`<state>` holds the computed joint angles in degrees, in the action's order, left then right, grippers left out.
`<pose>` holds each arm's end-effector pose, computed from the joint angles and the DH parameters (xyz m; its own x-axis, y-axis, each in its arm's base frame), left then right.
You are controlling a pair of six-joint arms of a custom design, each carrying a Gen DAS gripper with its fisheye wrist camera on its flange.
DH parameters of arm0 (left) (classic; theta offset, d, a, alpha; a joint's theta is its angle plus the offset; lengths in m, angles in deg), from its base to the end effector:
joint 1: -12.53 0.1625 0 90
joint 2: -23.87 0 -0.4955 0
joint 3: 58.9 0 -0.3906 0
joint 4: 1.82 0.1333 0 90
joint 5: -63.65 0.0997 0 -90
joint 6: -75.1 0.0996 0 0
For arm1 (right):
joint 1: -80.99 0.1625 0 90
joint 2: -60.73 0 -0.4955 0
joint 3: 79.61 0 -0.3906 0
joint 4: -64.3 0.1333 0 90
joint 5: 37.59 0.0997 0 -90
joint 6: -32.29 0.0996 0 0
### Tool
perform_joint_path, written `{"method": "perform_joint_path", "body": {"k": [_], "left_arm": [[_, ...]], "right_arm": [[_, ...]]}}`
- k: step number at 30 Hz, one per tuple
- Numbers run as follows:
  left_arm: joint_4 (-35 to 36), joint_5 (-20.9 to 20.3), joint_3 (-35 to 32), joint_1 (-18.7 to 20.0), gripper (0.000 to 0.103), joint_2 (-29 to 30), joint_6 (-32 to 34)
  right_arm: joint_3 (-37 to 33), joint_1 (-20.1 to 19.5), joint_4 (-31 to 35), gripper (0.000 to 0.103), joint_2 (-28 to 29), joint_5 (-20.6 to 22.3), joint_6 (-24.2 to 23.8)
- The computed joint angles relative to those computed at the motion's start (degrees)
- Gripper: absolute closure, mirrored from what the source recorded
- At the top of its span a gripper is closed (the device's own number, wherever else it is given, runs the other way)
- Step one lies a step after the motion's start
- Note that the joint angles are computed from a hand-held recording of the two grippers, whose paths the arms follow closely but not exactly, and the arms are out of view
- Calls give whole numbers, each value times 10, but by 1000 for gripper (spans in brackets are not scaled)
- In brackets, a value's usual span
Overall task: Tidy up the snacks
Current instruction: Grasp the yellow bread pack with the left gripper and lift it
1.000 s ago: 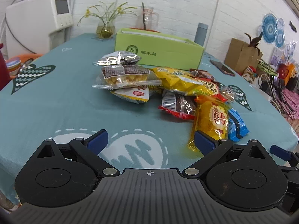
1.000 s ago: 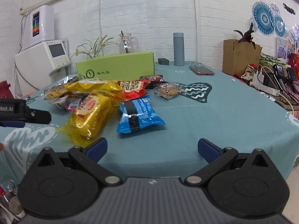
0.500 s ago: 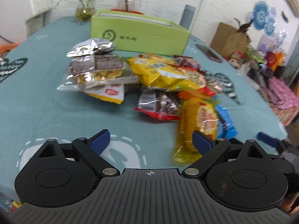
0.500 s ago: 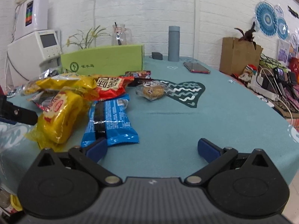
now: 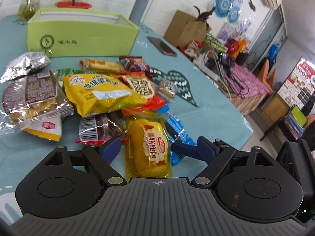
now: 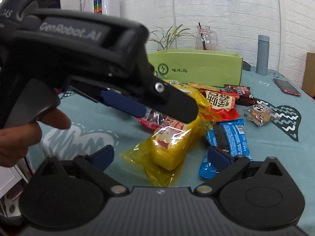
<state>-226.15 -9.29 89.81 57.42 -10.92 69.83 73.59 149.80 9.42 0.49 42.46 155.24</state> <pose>-0.1511 -0.3799 0.0337 -0.8050 0.5418 -0.2418 0.5926 0.7142 -0.3725 0.0530 -0.2796 0.0636 -0.7133 -0.3579 0.6026 -0.6906 0.5051 -0.5176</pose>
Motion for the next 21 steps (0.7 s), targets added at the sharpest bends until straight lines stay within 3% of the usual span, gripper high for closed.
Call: {"method": "perform_joint_path", "body": {"k": [5,6,8,10,13,17,21], "left_arm": [[62,-17,-21,21,48,-4,-3],[69,-10,-22,23,54,-4,-6],[59,14,-14,19,79,-2,-6],[62,-7,-7,29,80,-23,-17],[55,-17,1,25,80,-57,-18],[66,7,-23,8,79,-91,8],[117,29,-99,22,76,-111,67]], "right_arm": [[-18,15,6,5,16,10,-4],[-25,18,23,26,18,11,-4],[-35,32,38,31,18,27,5],[-44,45,66,38,4,39,13],[-63,59,137,39,-34,18,36],[-95,99,180,39,-67,14,40],[-163,150,217,39,-67,32,30]]}}
